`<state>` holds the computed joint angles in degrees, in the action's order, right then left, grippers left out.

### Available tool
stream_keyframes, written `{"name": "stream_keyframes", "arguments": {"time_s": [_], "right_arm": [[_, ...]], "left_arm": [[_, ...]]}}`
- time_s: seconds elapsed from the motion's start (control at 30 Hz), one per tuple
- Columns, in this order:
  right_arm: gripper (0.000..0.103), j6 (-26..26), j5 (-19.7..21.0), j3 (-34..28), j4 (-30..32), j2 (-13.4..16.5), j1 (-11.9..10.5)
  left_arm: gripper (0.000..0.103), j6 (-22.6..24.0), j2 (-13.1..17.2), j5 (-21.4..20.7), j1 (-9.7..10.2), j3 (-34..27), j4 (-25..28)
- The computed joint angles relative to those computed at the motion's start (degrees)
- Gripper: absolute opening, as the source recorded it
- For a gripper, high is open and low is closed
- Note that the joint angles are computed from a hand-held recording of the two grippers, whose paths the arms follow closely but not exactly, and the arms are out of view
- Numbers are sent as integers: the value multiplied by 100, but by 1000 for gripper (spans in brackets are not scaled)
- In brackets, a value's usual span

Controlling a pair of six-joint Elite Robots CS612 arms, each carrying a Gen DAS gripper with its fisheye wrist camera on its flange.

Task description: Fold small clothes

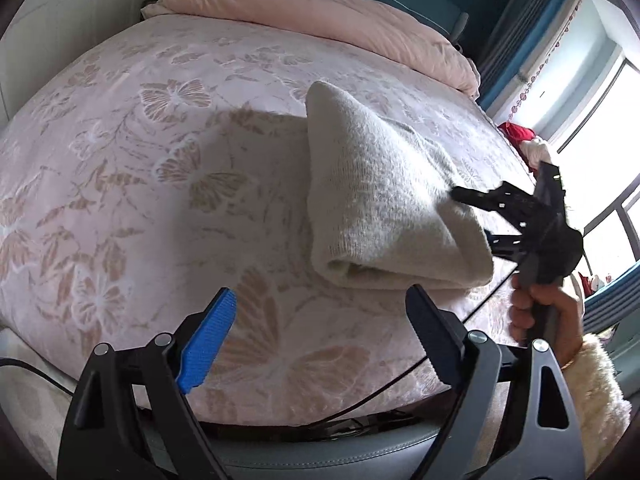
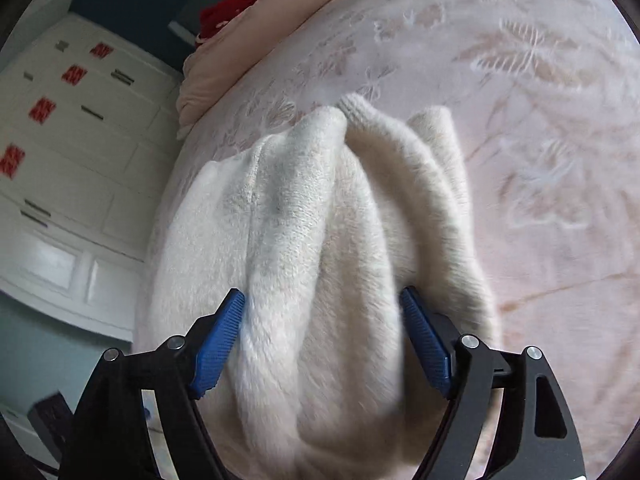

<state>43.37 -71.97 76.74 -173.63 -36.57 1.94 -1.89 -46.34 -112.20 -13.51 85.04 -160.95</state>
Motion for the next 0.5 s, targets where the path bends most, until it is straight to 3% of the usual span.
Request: {"name": "stream_keyframes", "arguments": {"time_s": [0.03,0.07,0.13,0.3,0.37,0.4,0.43,0.5], "right_arm": [[47,-3,-3,-41,-28,39,25],[21,-61,116,-103,-7,43,32],[20,-100,101,-225,-106,26,61],[17,-572,-635,218,-1015,-477,165],[18,-687,-1057,332,-786,-555,146],[18,-755,-1279,320,-368,-527,108],[19,-696,-1262,310,-77,-450,50],[20,-422,-814,283,323,-248,-92]], "left_arm": [[84,16,0,14,-2,-6,-7],[84,30,0,33,-4,-16,1],[84,36,3,25,-10,-51,43],[84,231,43,65,-61,-116,112],[84,278,64,124,-90,-122,144],[84,334,87,131,-116,-133,182],[84,368,104,148,-134,-149,213],[84,472,165,219,-212,-187,205]]}}
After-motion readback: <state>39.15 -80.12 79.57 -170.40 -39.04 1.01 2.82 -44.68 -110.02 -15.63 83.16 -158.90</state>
